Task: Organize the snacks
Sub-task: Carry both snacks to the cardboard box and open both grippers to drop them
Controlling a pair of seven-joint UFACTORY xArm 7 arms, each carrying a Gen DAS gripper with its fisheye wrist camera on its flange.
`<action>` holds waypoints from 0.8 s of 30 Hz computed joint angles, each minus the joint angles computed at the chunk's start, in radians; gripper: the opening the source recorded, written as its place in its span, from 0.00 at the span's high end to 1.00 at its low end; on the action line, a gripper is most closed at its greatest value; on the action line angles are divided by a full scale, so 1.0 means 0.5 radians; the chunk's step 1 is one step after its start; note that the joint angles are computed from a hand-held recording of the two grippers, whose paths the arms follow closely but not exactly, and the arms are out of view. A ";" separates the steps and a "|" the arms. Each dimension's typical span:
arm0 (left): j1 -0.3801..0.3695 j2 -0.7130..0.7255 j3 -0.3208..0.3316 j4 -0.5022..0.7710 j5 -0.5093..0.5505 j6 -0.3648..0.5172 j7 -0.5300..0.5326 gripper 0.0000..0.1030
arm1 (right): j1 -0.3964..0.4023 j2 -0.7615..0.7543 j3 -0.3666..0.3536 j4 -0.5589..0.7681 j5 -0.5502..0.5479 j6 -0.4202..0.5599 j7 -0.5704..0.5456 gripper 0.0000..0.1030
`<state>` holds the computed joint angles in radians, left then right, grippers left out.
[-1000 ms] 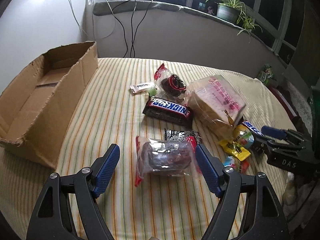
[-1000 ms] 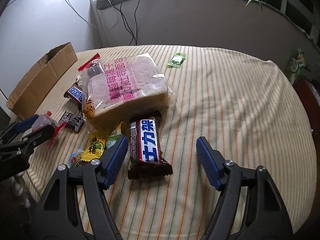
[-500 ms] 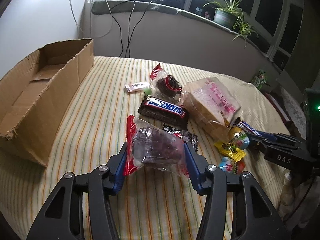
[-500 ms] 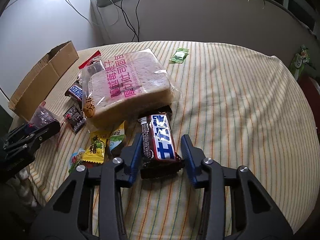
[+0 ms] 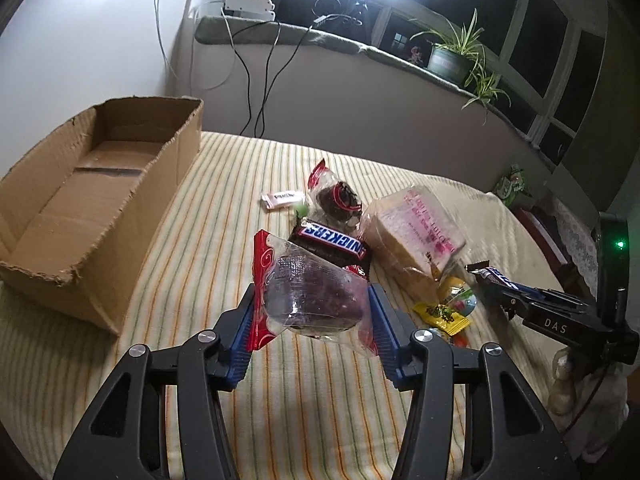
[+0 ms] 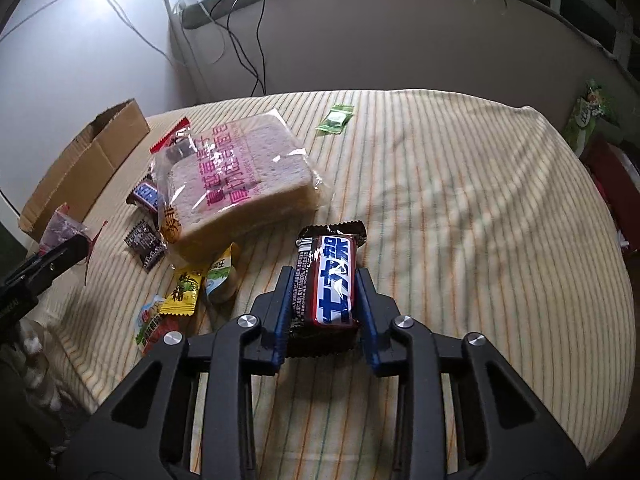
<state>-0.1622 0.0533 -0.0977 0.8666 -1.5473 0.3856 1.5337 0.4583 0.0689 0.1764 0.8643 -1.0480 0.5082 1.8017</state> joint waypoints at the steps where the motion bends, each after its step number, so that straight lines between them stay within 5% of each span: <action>1: 0.003 -0.010 0.003 -0.003 -0.003 0.009 0.002 0.50 | 0.006 -0.019 0.005 -0.003 0.003 0.024 0.000 0.70; 12: 0.079 -0.103 0.079 -0.002 -0.055 0.111 0.049 0.50 | 0.056 0.002 0.065 0.227 -0.038 0.175 -0.127 0.70; 24: 0.275 0.014 0.173 0.184 0.021 0.173 -0.012 0.50 | 0.294 0.500 -0.073 0.979 0.028 0.191 -0.529 0.70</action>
